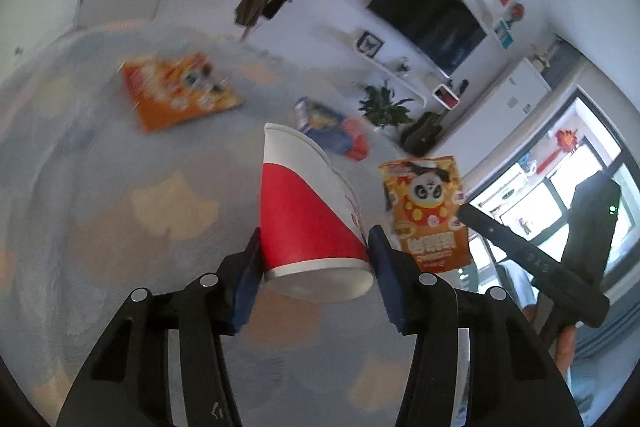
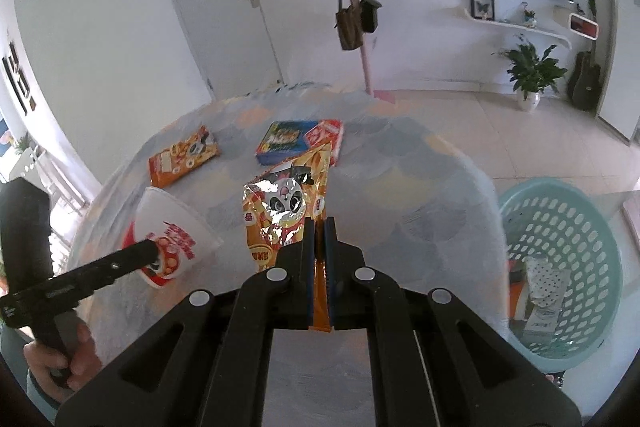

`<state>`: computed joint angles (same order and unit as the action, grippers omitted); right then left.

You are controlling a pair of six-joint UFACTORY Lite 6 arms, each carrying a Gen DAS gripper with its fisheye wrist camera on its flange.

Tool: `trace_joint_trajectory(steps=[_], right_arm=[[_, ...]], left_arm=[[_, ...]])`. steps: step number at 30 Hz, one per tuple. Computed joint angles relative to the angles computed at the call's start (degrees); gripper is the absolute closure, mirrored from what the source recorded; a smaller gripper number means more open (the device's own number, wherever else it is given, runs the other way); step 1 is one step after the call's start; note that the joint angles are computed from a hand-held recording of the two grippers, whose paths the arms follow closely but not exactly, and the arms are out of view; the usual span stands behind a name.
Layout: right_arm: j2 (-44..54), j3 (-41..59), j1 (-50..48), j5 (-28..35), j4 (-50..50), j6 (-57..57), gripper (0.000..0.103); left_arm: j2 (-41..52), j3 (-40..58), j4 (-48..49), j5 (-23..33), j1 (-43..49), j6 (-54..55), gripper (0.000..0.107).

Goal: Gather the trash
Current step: 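Carry the cup and snack bag over the green basket and open both tools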

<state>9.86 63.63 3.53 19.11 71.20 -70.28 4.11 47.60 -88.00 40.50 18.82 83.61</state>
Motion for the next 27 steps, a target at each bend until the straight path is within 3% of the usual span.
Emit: trace_joint_trajectory(steps=[5,11,15,18,27], right_arm=[[-2.3,0.0,-5.9,2.9,2.3,-2.2,0.100],[-2.5,1.4,-16.5,7.1,3.9,-4.5,0.100],[0.4,3.5,-24.0,8.9,4.2,-5.5,0.100],[3.7,5.4,-28.0,6.4,2.8,-4.5,0.100],[20.0,16.1,-35.2,3.4,-8.0,6.3,0.100]], left_arm=[[-0.6,5.2,1.9,-2.9,-8.2,-4.4,0.058],[7.2,17.7,3.5,-8.8,-23.3,-9.4,0.058],[17.8,29.9,8.6,-12.4,-33.0,-15.8,0.058],[26.4,39.9,14.3,-13.5,-37.6,-22.6,0.057],[51.8,71.3,36.7,-9.8,-45.2,-46.1,0.057]])
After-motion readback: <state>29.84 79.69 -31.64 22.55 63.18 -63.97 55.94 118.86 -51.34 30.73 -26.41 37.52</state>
